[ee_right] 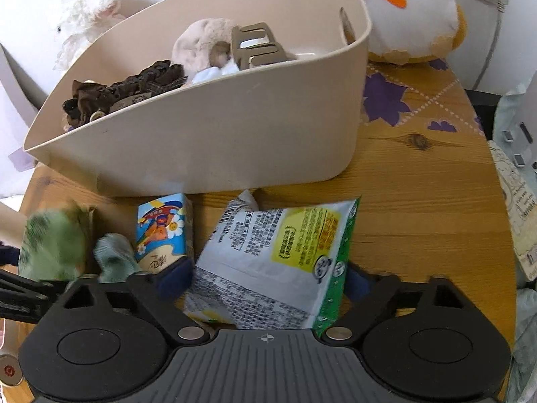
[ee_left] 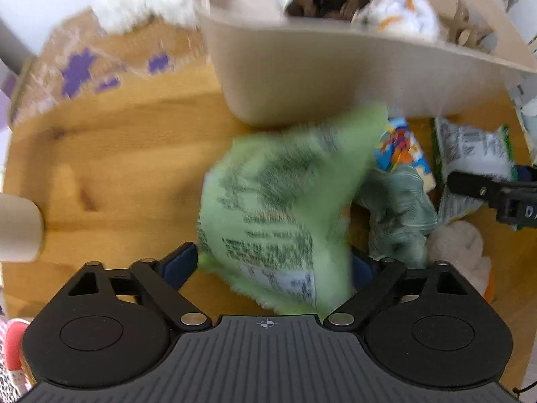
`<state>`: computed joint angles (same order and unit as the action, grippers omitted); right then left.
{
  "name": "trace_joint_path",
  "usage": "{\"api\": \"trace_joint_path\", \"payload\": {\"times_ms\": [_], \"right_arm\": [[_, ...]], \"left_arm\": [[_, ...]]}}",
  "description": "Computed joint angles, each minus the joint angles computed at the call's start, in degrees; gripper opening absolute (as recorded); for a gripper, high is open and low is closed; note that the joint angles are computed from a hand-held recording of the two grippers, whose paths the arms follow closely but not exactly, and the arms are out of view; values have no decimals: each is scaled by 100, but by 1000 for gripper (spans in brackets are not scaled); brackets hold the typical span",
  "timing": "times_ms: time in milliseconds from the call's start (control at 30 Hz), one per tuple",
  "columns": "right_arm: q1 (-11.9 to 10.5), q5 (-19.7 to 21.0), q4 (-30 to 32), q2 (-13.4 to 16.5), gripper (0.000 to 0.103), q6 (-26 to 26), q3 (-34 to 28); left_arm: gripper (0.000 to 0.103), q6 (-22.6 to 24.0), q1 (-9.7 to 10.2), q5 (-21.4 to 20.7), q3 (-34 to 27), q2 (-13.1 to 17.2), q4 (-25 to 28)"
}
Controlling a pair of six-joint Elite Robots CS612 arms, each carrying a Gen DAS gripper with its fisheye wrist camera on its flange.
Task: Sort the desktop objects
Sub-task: 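Grasp the green snack bag with the left tool while the right tool grasps the white snack bag, then carry both snack bags into the basket and open both tools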
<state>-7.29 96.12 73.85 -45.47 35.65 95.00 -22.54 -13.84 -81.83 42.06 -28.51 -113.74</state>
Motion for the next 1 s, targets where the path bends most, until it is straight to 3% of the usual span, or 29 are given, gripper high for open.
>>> {"api": "trace_joint_path", "payload": {"times_ms": [133, 300, 633, 1000], "right_arm": [[1, 45, 112, 31, 77, 38, -32], [-21, 22, 257, 83, 71, -47, -118], [-57, -99, 374, 92, 68, -5, -178], [-71, -171, 428, 112, 66, -79, -163]], "left_arm": [[67, 302, -64, 382, 217, -78, -268], [25, 281, -64, 675, 341, -145, -434], [21, 341, -10, 671, 487, -219, -607], [3, 773, 2, 703, 897, -354, -1293]]}}
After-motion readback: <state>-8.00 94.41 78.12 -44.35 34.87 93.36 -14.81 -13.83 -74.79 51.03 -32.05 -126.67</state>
